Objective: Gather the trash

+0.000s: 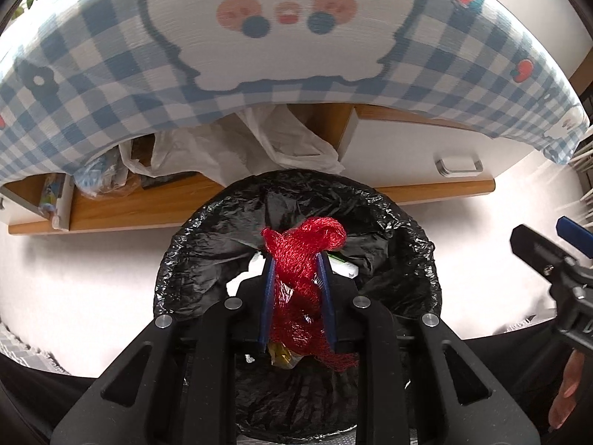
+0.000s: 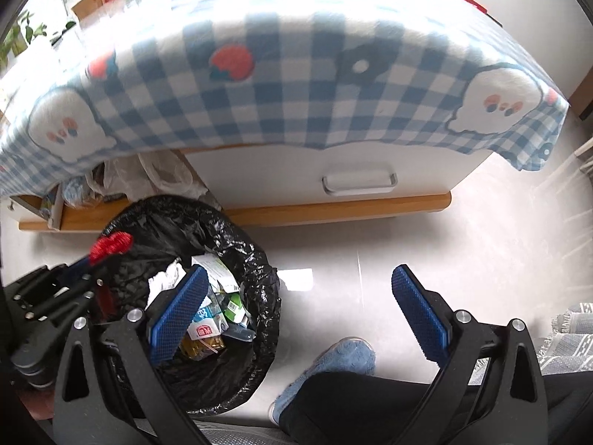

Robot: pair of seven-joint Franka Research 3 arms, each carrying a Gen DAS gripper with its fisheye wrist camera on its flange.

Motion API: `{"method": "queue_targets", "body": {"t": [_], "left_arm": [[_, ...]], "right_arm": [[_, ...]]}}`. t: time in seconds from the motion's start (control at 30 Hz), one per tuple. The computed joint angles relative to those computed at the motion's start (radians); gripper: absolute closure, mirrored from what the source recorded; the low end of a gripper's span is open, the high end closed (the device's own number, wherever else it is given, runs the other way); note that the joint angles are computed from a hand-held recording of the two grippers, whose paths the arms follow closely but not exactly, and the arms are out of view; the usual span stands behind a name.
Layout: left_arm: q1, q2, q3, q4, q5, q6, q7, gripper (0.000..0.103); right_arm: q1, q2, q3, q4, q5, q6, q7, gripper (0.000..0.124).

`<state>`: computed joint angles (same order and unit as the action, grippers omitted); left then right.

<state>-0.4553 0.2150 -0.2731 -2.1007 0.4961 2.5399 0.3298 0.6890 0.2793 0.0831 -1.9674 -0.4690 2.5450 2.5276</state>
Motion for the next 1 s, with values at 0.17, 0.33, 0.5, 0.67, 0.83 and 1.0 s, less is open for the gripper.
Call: {"method": "queue_targets", "body": {"t": [0.17, 0.33, 0.5, 0.67, 0.83, 1.0], "left_arm": [[-0.007, -0.003, 0.002, 0.008, 0.019, -0.006, -0.009, 0.068], [-0.010, -0.041, 0.001, -0.012, 0.037, -0.025, -0.039, 0.040], [-0.003, -0.142, -0.011, -0.076, 0.069, -0.038, -0.095, 0.024], [0.016, -0.298, -0.042, -0.153, 0.115, -0.087, -0.179, 0.006], [0.030, -0.439, -0.078, -0.201, 0.092, -0.145, -0.184, 0.006], [0.023, -0.552, -0.107, -0.230, 0.039, -0.205, -0.160, 0.006]], "right_arm": [[0.002, -0.019, -0.001, -0.009, -0.018, 0.001, 0.016, 0.029], [0.003, -0.034, 0.008, -0.011, -0.037, 0.002, 0.016, 0.029], [0.014, -0.063, 0.022, -0.015, -0.074, 0.025, 0.025, 0.029], [0.029, -0.117, 0.047, -0.030, -0.127, 0.041, 0.052, 0.029], [0.030, -0.198, 0.086, -0.058, -0.200, 0.051, 0.114, 0.029], [0.012, -0.280, 0.144, -0.078, -0.234, 0.015, 0.170, 0.029]]}}
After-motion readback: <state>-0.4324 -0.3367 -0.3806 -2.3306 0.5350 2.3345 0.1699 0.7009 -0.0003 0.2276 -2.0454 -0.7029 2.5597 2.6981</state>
